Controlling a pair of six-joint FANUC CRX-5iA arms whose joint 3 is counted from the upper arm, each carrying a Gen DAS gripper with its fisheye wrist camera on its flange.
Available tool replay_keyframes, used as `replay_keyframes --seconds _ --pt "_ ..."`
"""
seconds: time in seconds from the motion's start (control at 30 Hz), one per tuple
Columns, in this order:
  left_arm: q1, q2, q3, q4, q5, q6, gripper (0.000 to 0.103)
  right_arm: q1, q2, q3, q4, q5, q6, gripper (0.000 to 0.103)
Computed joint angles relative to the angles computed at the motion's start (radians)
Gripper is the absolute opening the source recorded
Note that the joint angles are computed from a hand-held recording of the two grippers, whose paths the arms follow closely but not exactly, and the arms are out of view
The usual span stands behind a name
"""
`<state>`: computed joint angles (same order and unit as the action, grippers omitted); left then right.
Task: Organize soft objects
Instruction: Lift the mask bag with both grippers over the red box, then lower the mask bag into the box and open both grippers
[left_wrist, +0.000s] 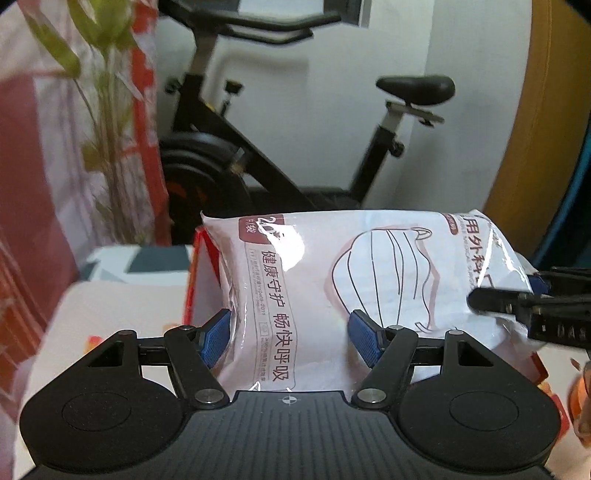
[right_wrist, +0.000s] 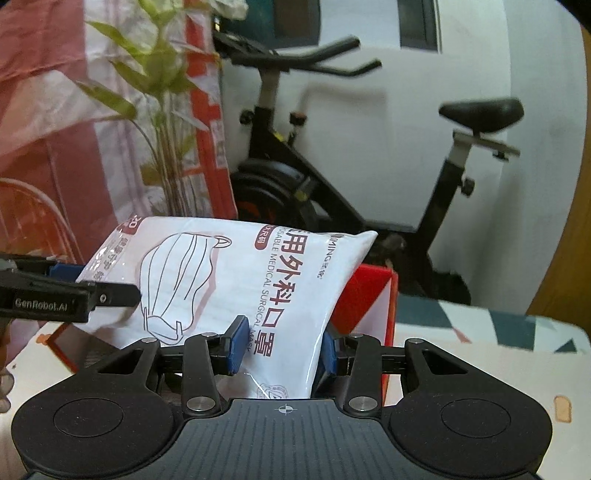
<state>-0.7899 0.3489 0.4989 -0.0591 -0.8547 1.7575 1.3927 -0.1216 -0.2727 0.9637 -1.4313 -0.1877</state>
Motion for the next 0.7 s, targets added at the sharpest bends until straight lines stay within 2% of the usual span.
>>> replay_keyframes --seconds 0.1,0.2,0.4,0.57,0.7 --pt "0.048 0.007 -0.051 0.125 0.03 -0.059 0.059 -0.027 -0.024 -0.023 -0.028 0.032 -0.058 0.025" --pt "0.06 0.018 -0.063 0.15 0.037 -0.095 0.054 -0.043 -0.041 -0.043 -0.054 0.06 -0.078 0.022" --pt "0.068 0.01 -0.088 0.169 0.067 -0.13 0.054 -0.067 -0.015 -0.026 -0.106 0.046 -0.145 0.02" --pt "0.067 0.011 -0.084 0.149 0.064 -0.111 0.054 -0.095 0.03 0.023 -0.128 0.042 -0.085 0.02" --pt "0.068 0.009 -0.086 0.151 0.072 -0.105 0.054 -0.139 0.087 0.105 -0.177 0.035 0.048 0.019"
